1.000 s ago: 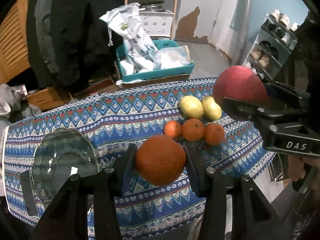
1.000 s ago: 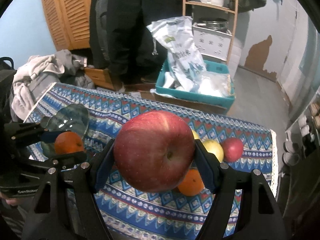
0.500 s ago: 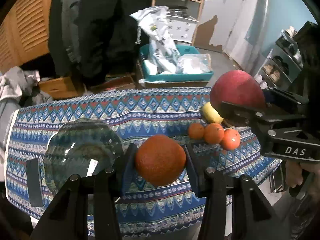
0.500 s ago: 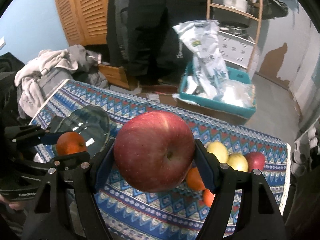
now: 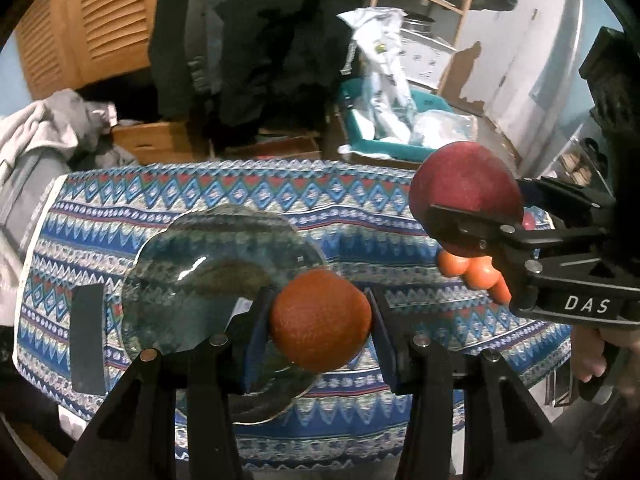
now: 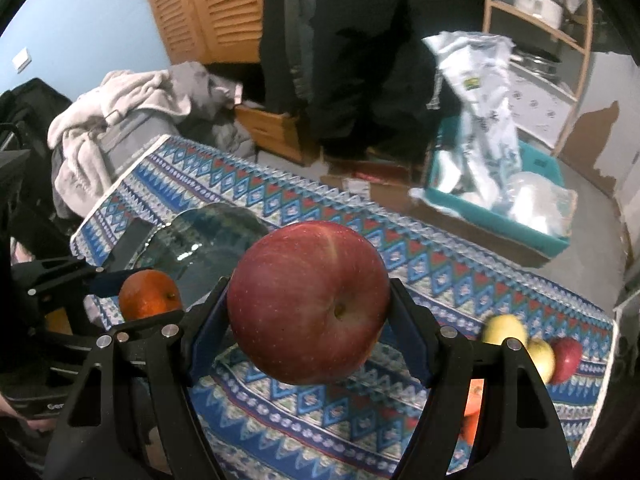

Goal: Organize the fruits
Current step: 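Lift and carry the orange and apple toward the glass bowl with both tools, then lower the orange into the bowl with the left tool while the right tool releases the apple there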

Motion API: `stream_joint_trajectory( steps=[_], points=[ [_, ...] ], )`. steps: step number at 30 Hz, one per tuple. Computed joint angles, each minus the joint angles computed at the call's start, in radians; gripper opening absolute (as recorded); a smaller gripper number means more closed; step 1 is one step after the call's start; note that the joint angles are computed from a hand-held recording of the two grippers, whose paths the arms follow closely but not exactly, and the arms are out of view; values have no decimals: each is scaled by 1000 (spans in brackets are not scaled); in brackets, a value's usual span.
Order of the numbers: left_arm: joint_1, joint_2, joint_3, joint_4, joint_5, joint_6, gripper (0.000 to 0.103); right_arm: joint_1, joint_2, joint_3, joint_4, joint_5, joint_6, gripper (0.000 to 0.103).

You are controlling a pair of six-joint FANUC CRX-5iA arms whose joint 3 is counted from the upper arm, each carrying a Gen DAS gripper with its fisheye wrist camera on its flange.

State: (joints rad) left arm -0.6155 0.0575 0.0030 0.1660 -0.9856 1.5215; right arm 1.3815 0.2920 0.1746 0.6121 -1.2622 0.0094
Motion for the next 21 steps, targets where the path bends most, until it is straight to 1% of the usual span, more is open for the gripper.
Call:
stream_joint_trajectory(
  steps=[9,14,21],
  points=[
    [71,-4,-48,-9,-4,-1,48,-57,108,138,-108,64,135,75],
    [99,1,-71,-12,-5,-10,48,-81,171,212,-170,73,206,75],
    [128,20,-92,-28,-22,-7,48,-109,232,277,-264,86,267,75]
  ],
)
